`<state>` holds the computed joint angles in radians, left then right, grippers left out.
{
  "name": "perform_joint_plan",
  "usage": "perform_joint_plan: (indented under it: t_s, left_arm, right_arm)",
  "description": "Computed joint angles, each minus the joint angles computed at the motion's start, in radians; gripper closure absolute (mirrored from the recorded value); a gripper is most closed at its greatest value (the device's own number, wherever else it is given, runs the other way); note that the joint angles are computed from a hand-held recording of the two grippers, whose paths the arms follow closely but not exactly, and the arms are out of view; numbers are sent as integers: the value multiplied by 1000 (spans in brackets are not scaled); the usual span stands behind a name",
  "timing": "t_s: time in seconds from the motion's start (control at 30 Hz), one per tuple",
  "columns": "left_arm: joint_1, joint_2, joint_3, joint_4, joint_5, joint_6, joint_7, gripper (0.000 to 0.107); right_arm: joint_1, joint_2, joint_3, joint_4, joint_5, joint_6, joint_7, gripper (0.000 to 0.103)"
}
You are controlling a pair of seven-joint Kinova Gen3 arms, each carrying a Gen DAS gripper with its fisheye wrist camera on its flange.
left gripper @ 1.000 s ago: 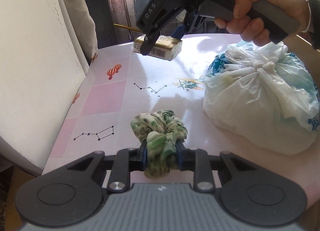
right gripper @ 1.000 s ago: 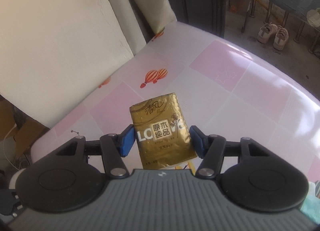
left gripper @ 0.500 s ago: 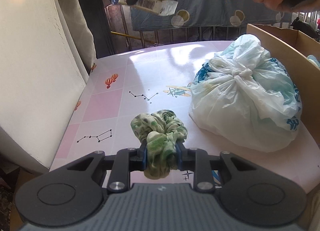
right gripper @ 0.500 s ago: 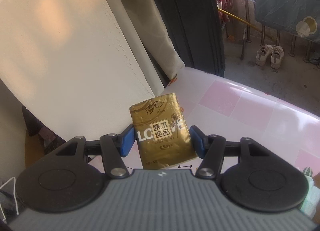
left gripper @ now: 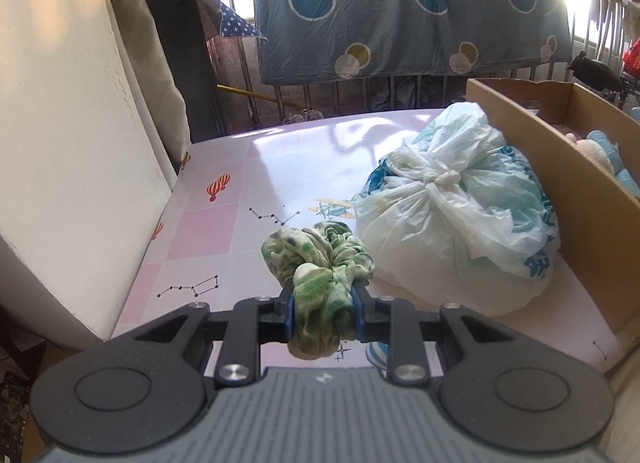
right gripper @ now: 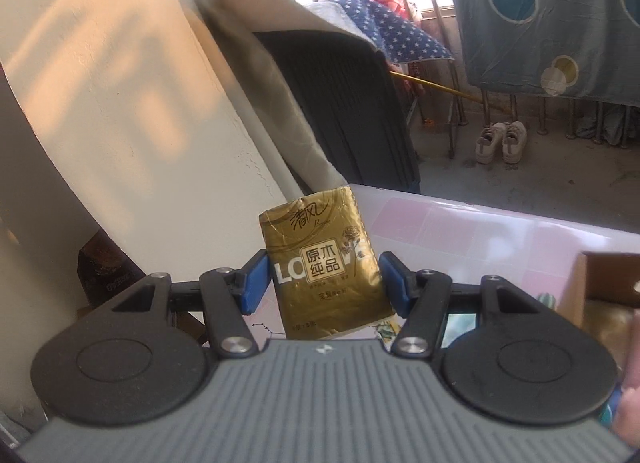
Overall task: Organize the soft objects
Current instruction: 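Carry the green cloth with the left tool into the box while the right tool carries the tissue pack there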
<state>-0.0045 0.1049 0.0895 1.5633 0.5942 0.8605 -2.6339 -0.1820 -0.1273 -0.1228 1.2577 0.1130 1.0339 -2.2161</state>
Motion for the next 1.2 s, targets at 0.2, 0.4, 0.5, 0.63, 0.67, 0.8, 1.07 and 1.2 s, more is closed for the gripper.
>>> perform_joint_plan:
  t_s: [0.2, 0.4, 0.5, 0.63, 0.67, 0.8, 1.07, 1.2]
  left_arm:
    - [-5, -35, 2, -19, 113, 90, -88, 80]
    - [27, -49, 5, -62, 190, 187, -109, 80]
    - [51, -48, 13, -83, 206, 208, -100, 80]
    - [88, -42, 30, -102, 201, 207, -75, 80]
    - [97, -40, 34, -105, 196, 203, -68, 80]
    - [135, -35, 52, -106, 168, 180, -42, 80]
    - [195, -7, 84, -121, 99, 151, 4, 80]
    - [218, 5, 100, -129, 79, 146, 11, 80]
  right_arm:
    - [152, -239, -95, 154, 24, 120, -124, 45]
    - [119, -435, -78, 280, 74, 301, -277, 45]
    - [155, -504, -55, 349, 34, 352, -289, 45]
    - [204, -496, 28, 452, -25, 342, -209, 45]
    - [229, -475, 53, 469, -46, 332, -172, 45]
    - [274, -387, 144, 538, -125, 281, -39, 45]
    - [295, -240, 174, 571, -220, 247, 114, 42]
    - [322, -250, 182, 583, -255, 228, 108, 32]
